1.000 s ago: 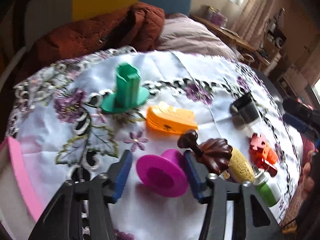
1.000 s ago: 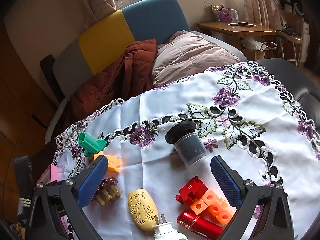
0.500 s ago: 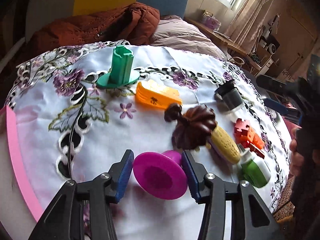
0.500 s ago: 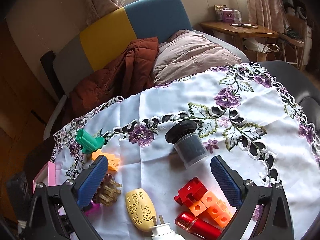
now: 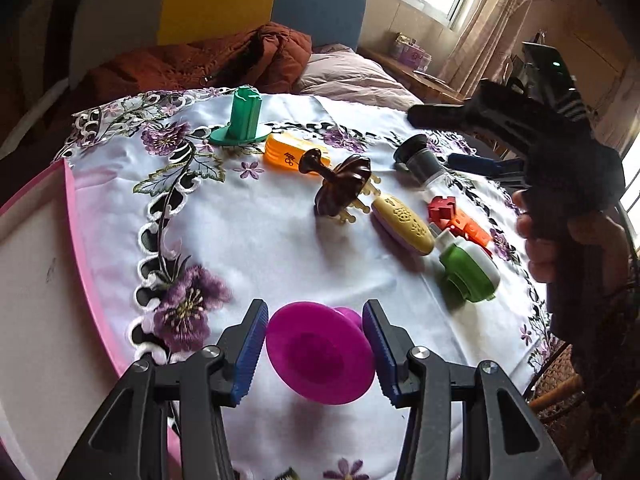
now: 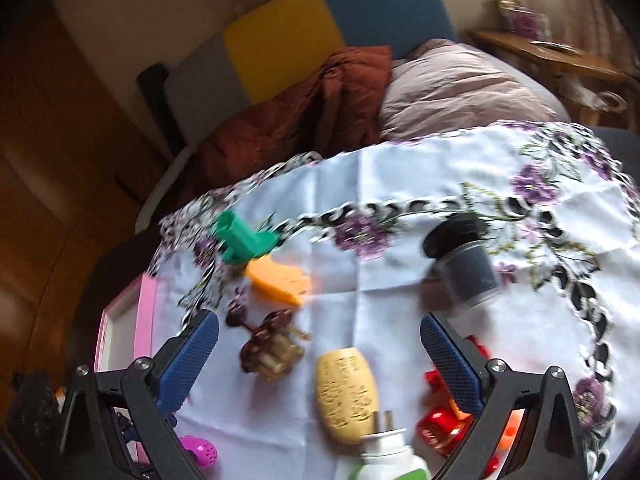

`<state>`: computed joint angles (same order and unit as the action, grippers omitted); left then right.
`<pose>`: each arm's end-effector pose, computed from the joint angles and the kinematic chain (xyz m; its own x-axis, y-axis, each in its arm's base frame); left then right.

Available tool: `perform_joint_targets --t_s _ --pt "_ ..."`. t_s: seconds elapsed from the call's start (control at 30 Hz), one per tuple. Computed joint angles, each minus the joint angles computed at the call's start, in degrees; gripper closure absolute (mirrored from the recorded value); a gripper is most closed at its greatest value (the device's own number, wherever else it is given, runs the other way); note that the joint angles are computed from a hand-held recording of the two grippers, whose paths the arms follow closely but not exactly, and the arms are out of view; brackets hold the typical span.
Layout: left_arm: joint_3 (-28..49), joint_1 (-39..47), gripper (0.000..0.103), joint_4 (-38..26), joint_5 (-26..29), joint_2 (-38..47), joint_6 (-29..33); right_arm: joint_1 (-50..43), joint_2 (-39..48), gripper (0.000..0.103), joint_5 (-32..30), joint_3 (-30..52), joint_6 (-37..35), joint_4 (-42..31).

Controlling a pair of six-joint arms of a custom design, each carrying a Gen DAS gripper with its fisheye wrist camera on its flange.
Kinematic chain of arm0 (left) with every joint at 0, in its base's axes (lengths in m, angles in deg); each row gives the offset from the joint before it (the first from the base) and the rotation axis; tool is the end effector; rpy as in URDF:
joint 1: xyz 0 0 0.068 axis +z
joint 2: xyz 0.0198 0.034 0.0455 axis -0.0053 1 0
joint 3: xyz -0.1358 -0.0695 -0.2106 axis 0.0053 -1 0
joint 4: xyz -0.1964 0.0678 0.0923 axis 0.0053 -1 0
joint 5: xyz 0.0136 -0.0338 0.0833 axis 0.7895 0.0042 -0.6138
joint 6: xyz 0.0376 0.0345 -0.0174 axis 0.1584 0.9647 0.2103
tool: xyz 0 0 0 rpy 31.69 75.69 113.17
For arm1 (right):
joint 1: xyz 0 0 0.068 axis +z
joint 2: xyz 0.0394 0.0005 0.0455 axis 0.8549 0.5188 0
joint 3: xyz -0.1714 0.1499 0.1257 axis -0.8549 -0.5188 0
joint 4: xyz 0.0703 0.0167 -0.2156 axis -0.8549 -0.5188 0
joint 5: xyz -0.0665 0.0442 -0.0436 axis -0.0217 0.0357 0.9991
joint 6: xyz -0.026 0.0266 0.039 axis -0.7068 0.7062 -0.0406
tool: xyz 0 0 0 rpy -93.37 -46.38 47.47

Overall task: Organize rigid objects
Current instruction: 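Drop the suction cup in the tray with left tool while right tool grasps comb brush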

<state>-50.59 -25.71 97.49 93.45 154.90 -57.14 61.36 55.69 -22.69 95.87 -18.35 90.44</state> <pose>0.2224 -0.1183 0.1052 -0.7314 0.3767 -0.5684 0.5908 0.7663 -0.2524 0.2316 0.0162 0.1335 -0.7267 0.3793 -0.5727 0.1677 0.9065 0.3876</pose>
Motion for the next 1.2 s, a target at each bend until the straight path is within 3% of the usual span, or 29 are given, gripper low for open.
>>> perform_joint_targets --t_s 0.27,0.3,0.43,0.6,0.73,0.93,1.2 --pt "-4.2 6.2 0.053 -4.1 4.4 -10.7 1.2 12.5 13.4 0.001 10.5 10.1 -2.3 -3.9" --pt "-4.5 8.1 0.053 -5.0 5.3 -12.0 1.8 13.5 15.4 0.007 11.8 11.4 -2.8 -4.6" --pt "-2.0 19.3 0.053 -9.0 8.6 -12.3 5.3 15.3 19.8 0.066 14.6 13.9 -5.4 -6.4" --pt "7.2 33.5 0.053 -11.8 8.9 -3.3 7.8 14.9 17.5 0.068 14.8 11.9 -4.7 -5.8" --pt "14.9 39.3 0.053 -11.6 6.4 4.6 8.7 16.3 17.0 0.068 15.5 12.2 -4.8 -6.5" --pt "25.0 41.1 0.053 -11.8 0.7 14.8 8.0 17.3 17.3 0.068 14.3 12.1 -5.7 -5.6" --pt "30.5 39.4 0.055 -10.1 -5.8 20.3 7.2 17.2 17.6 0.068 13.9 11.9 -7.0 -4.8"
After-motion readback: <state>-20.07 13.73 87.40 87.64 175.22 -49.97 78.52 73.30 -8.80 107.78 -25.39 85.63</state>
